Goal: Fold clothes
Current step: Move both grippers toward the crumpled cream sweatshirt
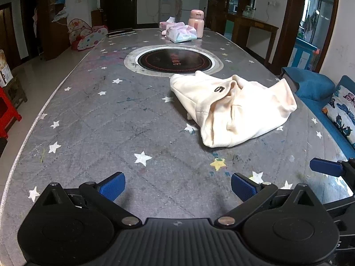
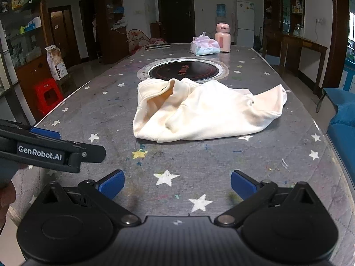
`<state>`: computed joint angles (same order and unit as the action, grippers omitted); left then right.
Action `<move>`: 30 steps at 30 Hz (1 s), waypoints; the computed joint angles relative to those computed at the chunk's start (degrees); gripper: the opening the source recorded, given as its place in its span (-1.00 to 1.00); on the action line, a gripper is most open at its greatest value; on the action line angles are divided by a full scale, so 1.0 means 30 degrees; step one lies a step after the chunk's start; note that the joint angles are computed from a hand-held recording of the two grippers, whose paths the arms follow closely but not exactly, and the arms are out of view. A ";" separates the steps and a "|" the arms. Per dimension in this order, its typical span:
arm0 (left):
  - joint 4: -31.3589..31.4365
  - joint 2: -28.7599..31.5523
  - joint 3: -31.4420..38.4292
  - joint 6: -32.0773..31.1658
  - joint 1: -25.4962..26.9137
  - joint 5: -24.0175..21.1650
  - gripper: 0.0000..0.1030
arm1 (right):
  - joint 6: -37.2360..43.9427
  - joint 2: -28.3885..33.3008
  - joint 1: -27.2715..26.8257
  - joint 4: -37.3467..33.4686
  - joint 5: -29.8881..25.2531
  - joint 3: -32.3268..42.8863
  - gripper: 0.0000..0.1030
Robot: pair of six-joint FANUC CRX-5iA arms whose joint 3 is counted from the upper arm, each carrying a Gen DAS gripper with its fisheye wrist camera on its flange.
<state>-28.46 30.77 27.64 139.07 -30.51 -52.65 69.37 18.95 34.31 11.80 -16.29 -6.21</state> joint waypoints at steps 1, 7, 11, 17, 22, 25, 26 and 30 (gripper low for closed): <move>0.0024 0.0010 0.0005 0.0003 0.0019 -0.0020 1.00 | -0.0148 0.0028 -0.0007 0.0130 0.0084 -0.0038 1.00; 0.0289 0.0170 0.0155 0.0021 0.0115 -0.0348 1.00 | -0.0838 0.0025 0.0008 0.0480 0.0295 -0.0204 1.00; 0.0678 0.0274 0.0338 -0.0319 0.0243 -0.0652 1.00 | -0.0700 0.0255 -0.0051 -0.0128 -0.0399 0.0365 1.00; 0.0828 0.0742 0.0927 -0.0617 0.0226 -0.1157 1.00 | -0.0548 0.0349 -0.0057 -0.0565 -0.0831 0.0690 1.00; 0.0583 0.0934 0.1223 -0.0692 0.0154 -0.1484 1.00 | -0.0696 0.0518 -0.0039 -0.0379 -0.1077 0.0873 1.00; 0.0491 0.1096 0.1458 -0.0606 0.0160 -0.1831 1.00 | -0.0987 0.0636 -0.0028 -0.0123 -0.1266 0.0965 1.00; 0.0545 0.1154 0.1525 -0.0609 0.0190 -0.1919 1.00 | -0.1039 0.0665 -0.0029 -0.0076 -0.1277 0.0972 1.00; 0.0748 0.1323 0.1706 -0.0708 0.0321 -0.2079 1.00 | -0.1179 0.0818 -0.0024 0.0081 -0.1453 0.1130 1.00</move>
<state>-26.22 34.74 32.76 136.94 -29.54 -58.88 65.83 21.41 34.24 12.05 -20.65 -2.82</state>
